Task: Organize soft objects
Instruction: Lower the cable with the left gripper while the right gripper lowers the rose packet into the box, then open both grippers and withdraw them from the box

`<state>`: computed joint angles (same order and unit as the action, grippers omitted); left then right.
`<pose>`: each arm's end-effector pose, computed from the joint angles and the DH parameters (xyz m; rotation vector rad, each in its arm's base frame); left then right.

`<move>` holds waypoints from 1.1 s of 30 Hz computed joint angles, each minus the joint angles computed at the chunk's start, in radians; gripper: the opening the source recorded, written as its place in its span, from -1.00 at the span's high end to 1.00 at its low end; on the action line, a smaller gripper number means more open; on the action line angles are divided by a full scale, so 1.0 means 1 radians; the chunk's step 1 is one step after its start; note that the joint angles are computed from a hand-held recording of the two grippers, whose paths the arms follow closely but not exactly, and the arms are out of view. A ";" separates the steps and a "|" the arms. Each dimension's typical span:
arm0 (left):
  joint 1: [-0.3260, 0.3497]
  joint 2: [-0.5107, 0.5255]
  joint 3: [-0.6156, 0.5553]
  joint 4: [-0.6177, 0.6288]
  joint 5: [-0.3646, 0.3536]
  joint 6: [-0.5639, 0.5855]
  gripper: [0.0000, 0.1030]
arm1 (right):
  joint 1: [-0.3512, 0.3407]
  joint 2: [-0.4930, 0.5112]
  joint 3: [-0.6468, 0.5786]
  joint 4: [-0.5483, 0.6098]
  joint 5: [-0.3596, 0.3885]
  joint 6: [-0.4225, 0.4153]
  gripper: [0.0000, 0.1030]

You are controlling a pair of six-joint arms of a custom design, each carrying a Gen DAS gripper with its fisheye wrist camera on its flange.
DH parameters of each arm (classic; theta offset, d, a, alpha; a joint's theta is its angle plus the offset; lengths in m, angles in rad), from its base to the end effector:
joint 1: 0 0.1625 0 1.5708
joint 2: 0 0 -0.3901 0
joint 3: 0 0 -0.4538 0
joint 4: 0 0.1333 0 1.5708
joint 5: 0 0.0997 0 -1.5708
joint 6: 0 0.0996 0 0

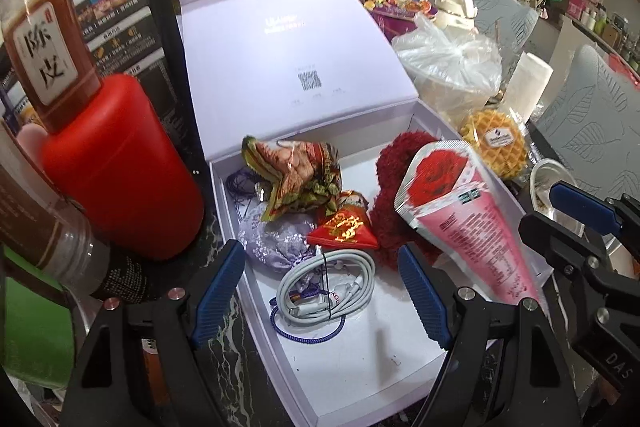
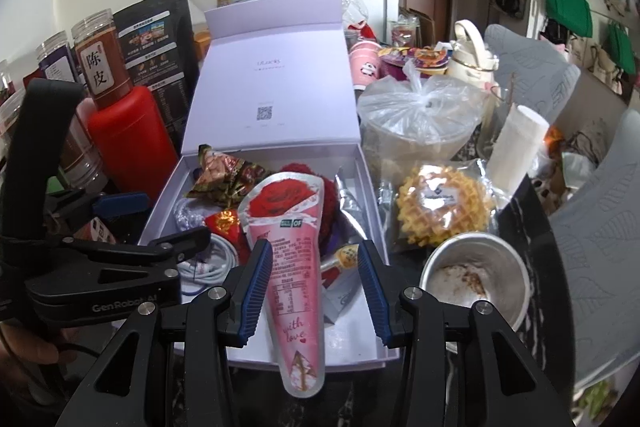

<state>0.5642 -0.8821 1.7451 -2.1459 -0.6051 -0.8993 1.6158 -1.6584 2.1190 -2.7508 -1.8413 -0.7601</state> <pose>-0.4109 -0.5147 0.0363 0.2913 2.2367 -0.7722 0.1295 -0.5053 0.3429 0.8748 -2.3859 0.7732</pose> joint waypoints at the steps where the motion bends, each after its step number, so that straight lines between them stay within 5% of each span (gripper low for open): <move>1: -0.008 -0.005 0.002 -0.002 0.009 -0.001 -0.54 | 0.003 -0.003 0.000 -0.001 0.000 0.000 0.14; 10: -0.059 -0.046 0.002 -0.025 0.071 0.030 -0.54 | 0.054 -0.046 -0.004 -0.026 0.000 -0.006 0.14; 19: -0.123 -0.083 0.009 -0.027 0.152 0.031 -0.54 | 0.092 -0.105 -0.009 -0.014 0.014 0.015 -0.19; 24: -0.163 -0.107 0.017 0.046 0.216 -0.042 -0.99 | 0.110 -0.143 -0.001 -0.029 0.008 0.024 -0.42; 33: -0.228 -0.148 0.047 0.127 0.254 -0.125 -0.99 | 0.128 -0.233 0.040 -0.028 0.008 0.029 -0.69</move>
<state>0.3363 -1.0306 1.7918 -2.0185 -0.3514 -1.0247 1.7441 -1.8919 2.1594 -2.7785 -1.8336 -0.7307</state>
